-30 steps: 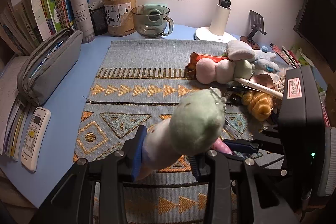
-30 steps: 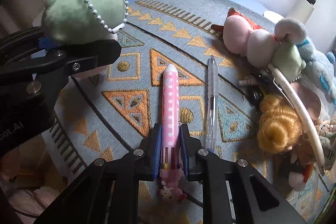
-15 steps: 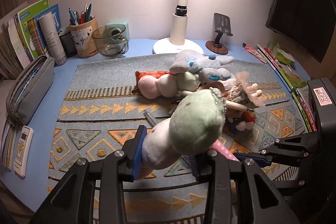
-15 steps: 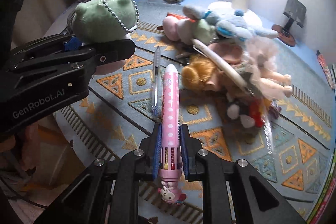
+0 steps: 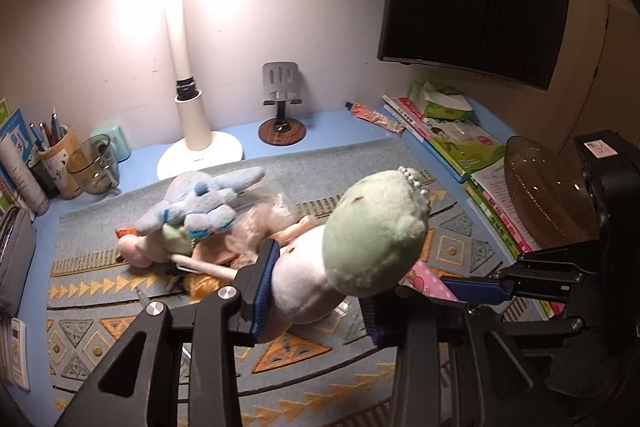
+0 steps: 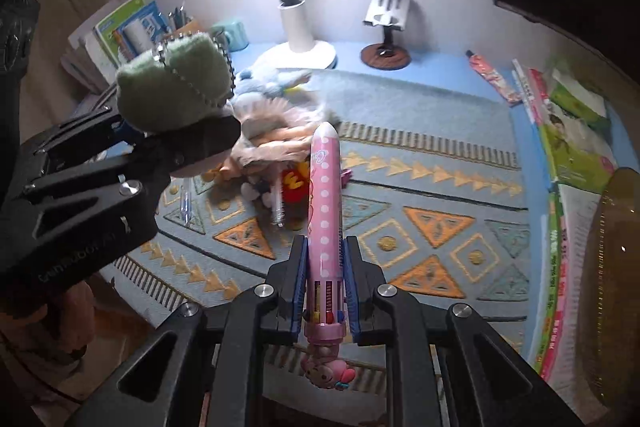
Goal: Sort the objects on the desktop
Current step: 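Carry pen and dango plush to the amber glass bowl and release both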
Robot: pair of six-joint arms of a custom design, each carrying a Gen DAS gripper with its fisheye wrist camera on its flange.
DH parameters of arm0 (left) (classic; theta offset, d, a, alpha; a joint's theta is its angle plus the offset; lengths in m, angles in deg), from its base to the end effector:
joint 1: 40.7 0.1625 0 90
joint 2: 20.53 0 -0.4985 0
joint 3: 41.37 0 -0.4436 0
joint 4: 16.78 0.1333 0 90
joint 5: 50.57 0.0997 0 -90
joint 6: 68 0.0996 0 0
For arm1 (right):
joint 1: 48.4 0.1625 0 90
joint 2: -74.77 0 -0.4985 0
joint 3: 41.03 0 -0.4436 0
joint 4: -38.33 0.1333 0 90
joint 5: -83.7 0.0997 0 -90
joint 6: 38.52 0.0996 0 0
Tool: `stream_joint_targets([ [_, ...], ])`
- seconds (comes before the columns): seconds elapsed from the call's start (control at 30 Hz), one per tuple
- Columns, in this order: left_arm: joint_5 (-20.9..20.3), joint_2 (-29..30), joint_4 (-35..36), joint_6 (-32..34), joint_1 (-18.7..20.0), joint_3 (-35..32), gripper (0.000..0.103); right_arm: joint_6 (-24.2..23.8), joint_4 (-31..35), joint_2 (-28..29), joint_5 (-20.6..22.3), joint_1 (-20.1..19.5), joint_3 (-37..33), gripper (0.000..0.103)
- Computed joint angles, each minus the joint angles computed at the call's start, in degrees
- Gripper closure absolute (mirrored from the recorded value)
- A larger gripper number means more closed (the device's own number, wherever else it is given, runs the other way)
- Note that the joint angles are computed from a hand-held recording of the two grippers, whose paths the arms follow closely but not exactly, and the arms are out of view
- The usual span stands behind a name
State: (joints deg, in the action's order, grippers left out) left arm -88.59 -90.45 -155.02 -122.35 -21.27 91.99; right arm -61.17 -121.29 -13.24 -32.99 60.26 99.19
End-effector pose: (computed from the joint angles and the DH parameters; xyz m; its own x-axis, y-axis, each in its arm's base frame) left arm -0.3536 -0.3493 0.1486 -0.7454 0.1177 -0.6561 0.5222 0.7149 -0.4649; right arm 0.2154 -0.3610 0.2551 -0.7033 -0.4944 0.5108 -0.6243 0.7733 -0.1111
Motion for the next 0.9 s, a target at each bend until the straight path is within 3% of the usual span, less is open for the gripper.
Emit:
stream_joint_targets([
  [0.3,-1.7,13.7,-15.2,17.1,0.6,-10.4,0.069,-1.2,-5.4,-15.1,2.5,-7.3,-0.6,0.085],
  [0.43,-5.3,19.7,-21.0,24.5,1.2,-15.9,0.069,1.4,-7.9,-19.2,1.2,-12.8,-1.9,0.085],
  [0.53,-9.5,24.1,-22.8,28.8,1.9,-20.5,0.069,5.0,-4.8,-20.9,1.5,-17.9,-3.7,0.085],
  [0.67,-15.6,29.9,-20.8,33.6,3.2,-27.4,0.069,9.8,-0.7,-21.4,1.1,-23.3,-5.1,0.085],
  [0.9,-21.3,38.2,-6.8,36.2,4.8,-37.7,0.069,14.0,6.2,-22.1,2.1,-29.8,-6.0,0.085],
])
